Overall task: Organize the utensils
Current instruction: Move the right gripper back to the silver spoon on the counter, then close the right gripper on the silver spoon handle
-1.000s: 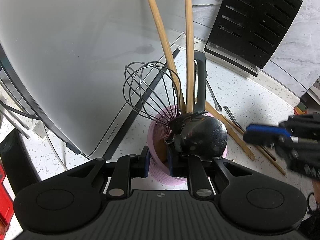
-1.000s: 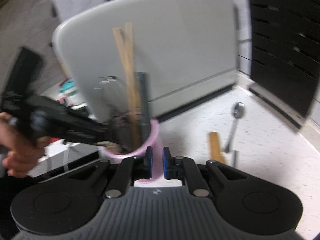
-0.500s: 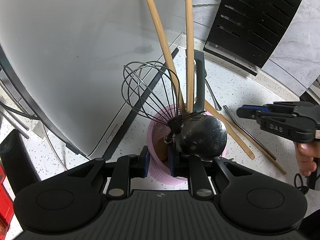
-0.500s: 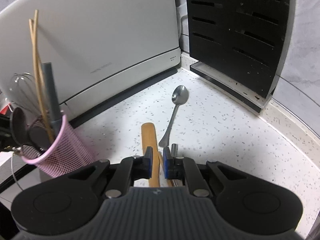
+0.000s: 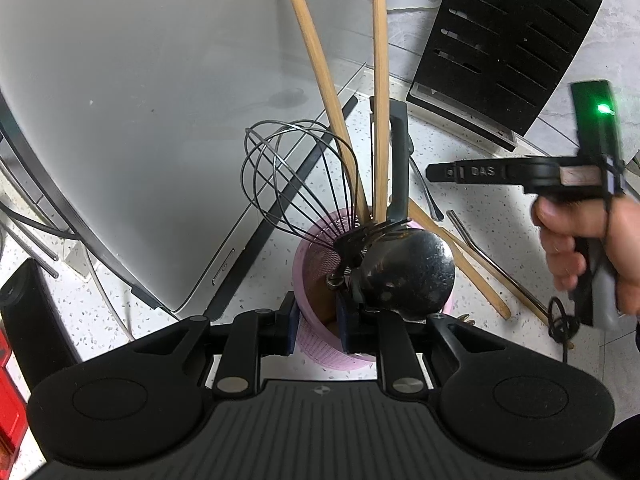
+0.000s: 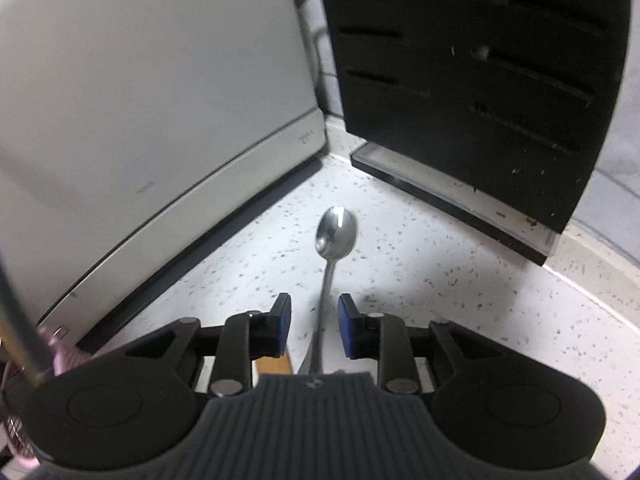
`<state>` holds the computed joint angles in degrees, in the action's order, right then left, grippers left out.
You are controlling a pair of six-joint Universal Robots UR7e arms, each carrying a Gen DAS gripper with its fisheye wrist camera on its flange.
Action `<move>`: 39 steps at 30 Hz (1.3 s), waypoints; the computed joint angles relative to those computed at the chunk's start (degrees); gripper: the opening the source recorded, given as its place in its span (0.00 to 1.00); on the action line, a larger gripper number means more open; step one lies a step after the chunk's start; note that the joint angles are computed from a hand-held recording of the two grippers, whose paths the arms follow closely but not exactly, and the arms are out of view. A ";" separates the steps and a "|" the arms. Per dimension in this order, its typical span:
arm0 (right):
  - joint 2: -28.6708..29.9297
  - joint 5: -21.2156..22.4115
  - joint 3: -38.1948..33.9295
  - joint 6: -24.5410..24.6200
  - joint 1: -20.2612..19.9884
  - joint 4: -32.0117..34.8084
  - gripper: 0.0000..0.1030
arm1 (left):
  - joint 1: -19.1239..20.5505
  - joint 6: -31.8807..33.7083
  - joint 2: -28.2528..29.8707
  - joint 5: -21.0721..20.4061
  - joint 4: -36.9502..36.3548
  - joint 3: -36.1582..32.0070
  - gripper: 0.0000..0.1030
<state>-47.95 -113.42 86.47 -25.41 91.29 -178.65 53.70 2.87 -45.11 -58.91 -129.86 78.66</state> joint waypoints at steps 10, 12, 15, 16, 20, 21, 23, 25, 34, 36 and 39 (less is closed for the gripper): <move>4.80 -3.25 -6.13 -4.25 0.25 1.45 0.23 | -0.10 0.35 0.41 0.45 -0.08 -0.16 0.22; 5.29 -3.82 -6.39 -5.24 0.51 0.95 0.23 | -0.06 0.45 0.49 0.36 -0.11 -0.22 0.22; 6.07 -4.83 -6.46 -7.79 0.80 -0.82 0.23 | -0.01 0.30 0.51 0.28 0.00 -0.30 0.22; 6.22 -5.32 -6.25 -8.88 0.91 -1.56 0.22 | -0.03 0.30 0.48 0.32 0.02 -0.27 0.22; 6.45 -6.63 -5.49 -11.61 1.25 -3.45 0.19 | -0.14 0.16 0.54 0.60 0.15 -0.32 0.22; 6.41 -6.81 -5.24 -11.92 1.30 -3.78 0.19 | -0.18 0.13 0.55 0.69 0.12 -0.27 0.22; 6.41 -7.30 -4.93 -13.04 1.49 -4.15 0.18 | -0.21 0.02 0.57 0.76 0.17 -0.28 0.22; 6.53 -7.12 -4.79 -13.67 1.48 -4.51 0.14 | -0.20 -0.24 0.59 0.67 0.29 -0.35 0.22; 7.12 -6.68 -4.92 -15.57 1.36 -6.16 0.00 | -0.22 -0.41 0.58 0.78 0.22 -0.29 0.22; 6.99 -6.28 -4.83 -14.84 1.19 -6.30 0.00 | -0.23 -0.41 0.57 0.80 0.24 -0.29 0.22; 6.21 -5.87 -4.51 -13.11 1.13 -4.82 0.00 | -0.24 -0.38 0.58 0.79 0.26 -0.31 0.22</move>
